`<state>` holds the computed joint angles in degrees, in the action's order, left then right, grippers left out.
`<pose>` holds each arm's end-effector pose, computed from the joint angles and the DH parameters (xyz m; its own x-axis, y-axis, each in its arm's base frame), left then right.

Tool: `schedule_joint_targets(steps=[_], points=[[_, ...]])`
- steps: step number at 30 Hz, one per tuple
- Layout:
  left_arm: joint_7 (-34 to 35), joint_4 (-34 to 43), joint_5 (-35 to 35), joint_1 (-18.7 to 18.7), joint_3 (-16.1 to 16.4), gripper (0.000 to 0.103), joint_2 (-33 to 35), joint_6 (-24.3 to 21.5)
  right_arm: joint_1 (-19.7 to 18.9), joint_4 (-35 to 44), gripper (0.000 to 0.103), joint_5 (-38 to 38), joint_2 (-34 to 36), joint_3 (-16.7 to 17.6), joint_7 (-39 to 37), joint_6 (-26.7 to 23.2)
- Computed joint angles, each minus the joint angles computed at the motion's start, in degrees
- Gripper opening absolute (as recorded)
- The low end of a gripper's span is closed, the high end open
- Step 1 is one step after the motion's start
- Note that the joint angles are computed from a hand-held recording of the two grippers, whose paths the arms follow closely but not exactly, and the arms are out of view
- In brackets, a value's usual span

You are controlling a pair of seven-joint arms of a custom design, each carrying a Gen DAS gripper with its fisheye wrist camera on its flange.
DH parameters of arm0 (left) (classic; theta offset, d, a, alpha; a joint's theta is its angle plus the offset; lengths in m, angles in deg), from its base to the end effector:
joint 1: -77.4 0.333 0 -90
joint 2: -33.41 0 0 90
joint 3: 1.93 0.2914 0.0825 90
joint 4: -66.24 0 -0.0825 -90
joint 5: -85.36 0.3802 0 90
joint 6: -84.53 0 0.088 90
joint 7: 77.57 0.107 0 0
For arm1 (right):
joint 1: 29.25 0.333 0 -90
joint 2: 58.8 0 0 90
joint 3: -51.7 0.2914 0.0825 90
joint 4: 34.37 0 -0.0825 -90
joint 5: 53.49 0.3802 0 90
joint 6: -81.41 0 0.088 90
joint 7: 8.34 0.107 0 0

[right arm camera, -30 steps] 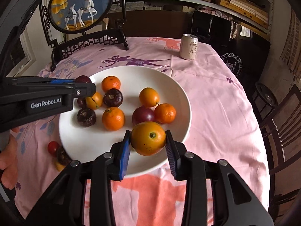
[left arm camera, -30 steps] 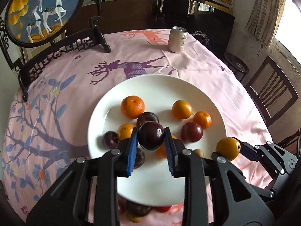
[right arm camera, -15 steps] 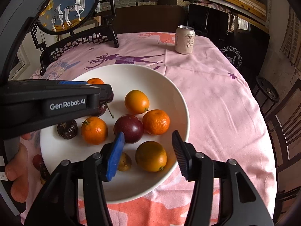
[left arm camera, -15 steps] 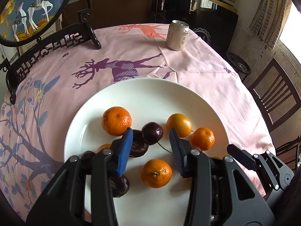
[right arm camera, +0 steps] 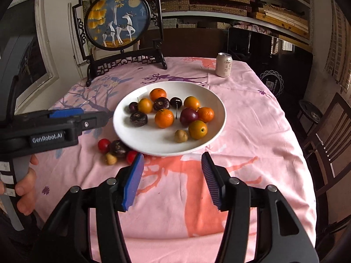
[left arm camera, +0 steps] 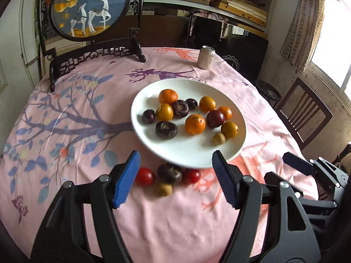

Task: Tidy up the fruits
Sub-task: 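Grasp a red round fruit with the right gripper while the left grasps a small yellow fruit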

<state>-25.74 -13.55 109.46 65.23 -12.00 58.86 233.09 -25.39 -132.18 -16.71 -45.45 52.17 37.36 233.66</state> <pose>0.6771 -0.2566 0.5256 -0.0070 -0.9899 0.1419 -0.7013 -0.0963 -0.7063 0.6659 0.0331 0.5091 0.3974 -0.9159 -0.0571 -0.6295 -0.2268 -0.7431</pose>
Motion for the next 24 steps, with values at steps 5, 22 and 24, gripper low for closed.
schedule_joint_targets(steps=[5,22,24], points=[[-6.1,-13.5,2.6,0.5,0.8,0.074,-7.7,3.5,0.9,-4.5,0.058,0.5,-3.3,0.3,-0.6,0.6],[-11.1,-29.5,1.3,6.2,1.2,0.088,-17.1,9.9,7.6,11.9,0.060,-17.5,13.4,-2.2,16.9,-7.4],[-10.7,-30.1,0.8,6.7,1.2,0.088,-17.4,10.3,8.0,14.6,0.060,-19.3,15.6,-2.5,18.4,-8.4]])
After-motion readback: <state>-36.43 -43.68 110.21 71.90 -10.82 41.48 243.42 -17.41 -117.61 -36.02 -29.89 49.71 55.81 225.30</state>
